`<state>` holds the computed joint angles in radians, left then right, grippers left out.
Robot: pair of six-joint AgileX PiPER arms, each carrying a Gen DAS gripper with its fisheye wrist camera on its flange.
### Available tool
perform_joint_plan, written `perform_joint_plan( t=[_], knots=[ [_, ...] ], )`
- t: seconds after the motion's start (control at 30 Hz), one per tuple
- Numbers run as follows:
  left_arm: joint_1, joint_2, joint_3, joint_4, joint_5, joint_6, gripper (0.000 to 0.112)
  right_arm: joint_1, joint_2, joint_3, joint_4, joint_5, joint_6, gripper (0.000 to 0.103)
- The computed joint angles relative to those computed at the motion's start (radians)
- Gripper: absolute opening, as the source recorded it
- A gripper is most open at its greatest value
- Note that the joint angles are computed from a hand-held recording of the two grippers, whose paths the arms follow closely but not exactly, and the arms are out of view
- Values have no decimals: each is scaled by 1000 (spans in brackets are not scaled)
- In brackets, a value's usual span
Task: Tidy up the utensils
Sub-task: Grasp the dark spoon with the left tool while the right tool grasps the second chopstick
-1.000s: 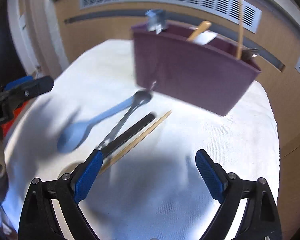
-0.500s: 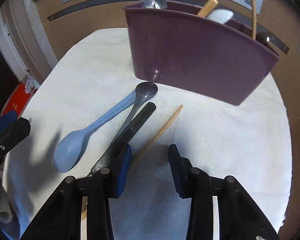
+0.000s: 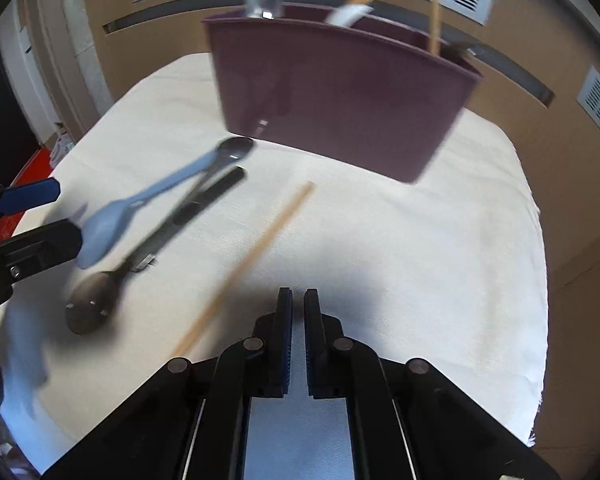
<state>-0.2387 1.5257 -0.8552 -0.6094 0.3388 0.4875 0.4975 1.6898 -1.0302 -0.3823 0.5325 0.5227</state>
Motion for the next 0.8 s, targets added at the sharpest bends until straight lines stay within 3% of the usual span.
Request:
perform_joint_plan(
  t=[0.2,0.43,0.5,0.57,0.67,0.73,0.8],
  knots=[
    [-102,69,-75,134,71,-67,58,-83,-76,114,49,-116,-29,5],
    [-162,217,-258,393,164,-299,31,-100,-79,156,58,-184,-13,8],
    [-175,260,-319,466,197,-355,30,-109,-85,168,75,-192,-28,13],
    [-186,301,-379,555,237,-439,30,-115,-92,178,112,-201,-63,24],
    [-190,322,-405,559,258,-434,23,-116,-105,185,140,-209,-84,28],
    [-195,308,-386,546,244,-427,13,-109,-104,174,154,-208,-90,28],
    [-181,278,-344,487,214,-404,13,-95,-91,146,176,-201,-97,28]
  ],
)
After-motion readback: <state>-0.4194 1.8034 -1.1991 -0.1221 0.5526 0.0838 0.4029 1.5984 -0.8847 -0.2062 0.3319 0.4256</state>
